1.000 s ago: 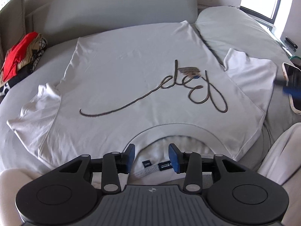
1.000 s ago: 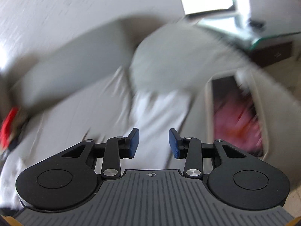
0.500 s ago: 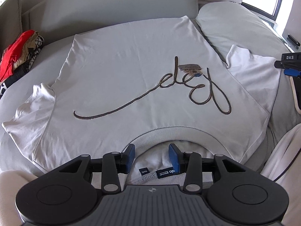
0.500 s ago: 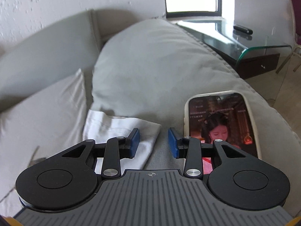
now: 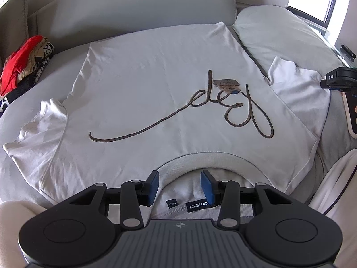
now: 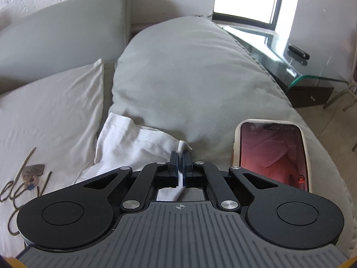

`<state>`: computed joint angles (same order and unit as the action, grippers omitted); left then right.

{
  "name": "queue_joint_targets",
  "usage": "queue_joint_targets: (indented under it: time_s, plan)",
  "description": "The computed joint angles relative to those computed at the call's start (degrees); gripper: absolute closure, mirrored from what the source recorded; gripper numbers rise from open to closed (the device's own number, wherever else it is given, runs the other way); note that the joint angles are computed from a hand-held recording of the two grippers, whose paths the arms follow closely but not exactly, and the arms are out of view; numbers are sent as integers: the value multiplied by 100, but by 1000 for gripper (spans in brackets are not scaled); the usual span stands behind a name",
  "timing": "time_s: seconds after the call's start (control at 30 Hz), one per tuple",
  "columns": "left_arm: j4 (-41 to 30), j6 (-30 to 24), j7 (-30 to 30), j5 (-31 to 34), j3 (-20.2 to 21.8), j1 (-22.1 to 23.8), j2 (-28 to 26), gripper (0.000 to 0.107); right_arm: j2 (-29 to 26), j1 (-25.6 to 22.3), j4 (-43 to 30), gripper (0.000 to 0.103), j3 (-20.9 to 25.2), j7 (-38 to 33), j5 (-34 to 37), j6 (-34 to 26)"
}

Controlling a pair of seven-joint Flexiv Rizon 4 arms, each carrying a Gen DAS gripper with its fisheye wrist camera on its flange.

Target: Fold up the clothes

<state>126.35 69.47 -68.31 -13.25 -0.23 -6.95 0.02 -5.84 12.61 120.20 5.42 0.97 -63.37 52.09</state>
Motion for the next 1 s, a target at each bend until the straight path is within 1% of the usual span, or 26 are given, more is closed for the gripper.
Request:
queue_joint_targets:
  time_s: [0.03, 0.13, 0.3, 0.33, 0.37, 0.43, 0.47, 0.5, 0.57, 0.63, 0.67, 0.7, 0.73, 0.77, 0.83, 0.87, 1.0]
  plan:
    - [17, 15, -13, 6, 6, 0, 26, 65, 44, -26, 47, 102, -14, 144, -73, 98]
    - [86, 76, 10, -57, 30, 0, 117, 65, 287, -329, 345, 102, -157, 1322, -890, 1015]
    - [203, 176, -17, -164, 69, 14, 224, 65, 360, -661, 251, 102, -197, 2019, -2690, 2183]
    - [222, 176, 0, -201, 75, 13, 239, 65, 332, -682, 164, 102, -172, 1969, -3018, 2419]
    - [242, 177, 28, -245, 81, 10, 254, 65, 301, -665, 105, 102, -119, 1735, -3135, 2568]
    - [281, 204, 76, -322, 92, 6, 282, 65, 230, -514, 72, 102, 47, 856, -3019, 2652]
    - [301, 239, 100, -354, 98, 5, 294, 65, 182, -411, 96, 102, 126, 376, -2829, 2642]
    - [322, 273, 124, -387, 103, 3, 305, 65, 133, -300, 126, 102, 197, -99, -2577, 2617]
    - [329, 316, 63, -355, 111, 29, 308, 65, 48, -95, 224, 101, 303, -844, -1839, 2537]
    - [329, 304, 23, -322, 118, 52, 307, 65, -40, 138, 291, 94, 405, -1599, -1064, 2421]
    - [337, 298, 37, -329, 122, 55, 310, 65, -85, 264, 309, 83, 456, -1988, -655, 2347]
    - [345, 293, 51, -337, 126, 59, 313, 65, -112, 346, 334, 72, 474, -2164, -437, 2343]
    - [355, 299, 78, -345, 131, 61, 316, 65, -32, 377, 428, 67, 360, -1966, -477, 2524]
    - [360, 307, 92, -337, 133, 67, 314, 65, 40, 367, 502, 65, 257, -1624, -679, 2686]
    - [359, 314, 88, -307, 136, 86, 301, 65, 184, 261, 591, 67, 102, -863, -1143, 2904]
    - [352, 307, 88, -314, 136, 93, 285, 65, 248, 200, 592, 68, 48, -382, -1433, 2854]
    - [316, 260, 80, -329, 112, 96, 230, 65, 296, 235, 473, 73, 221, 242, -905, 1341]
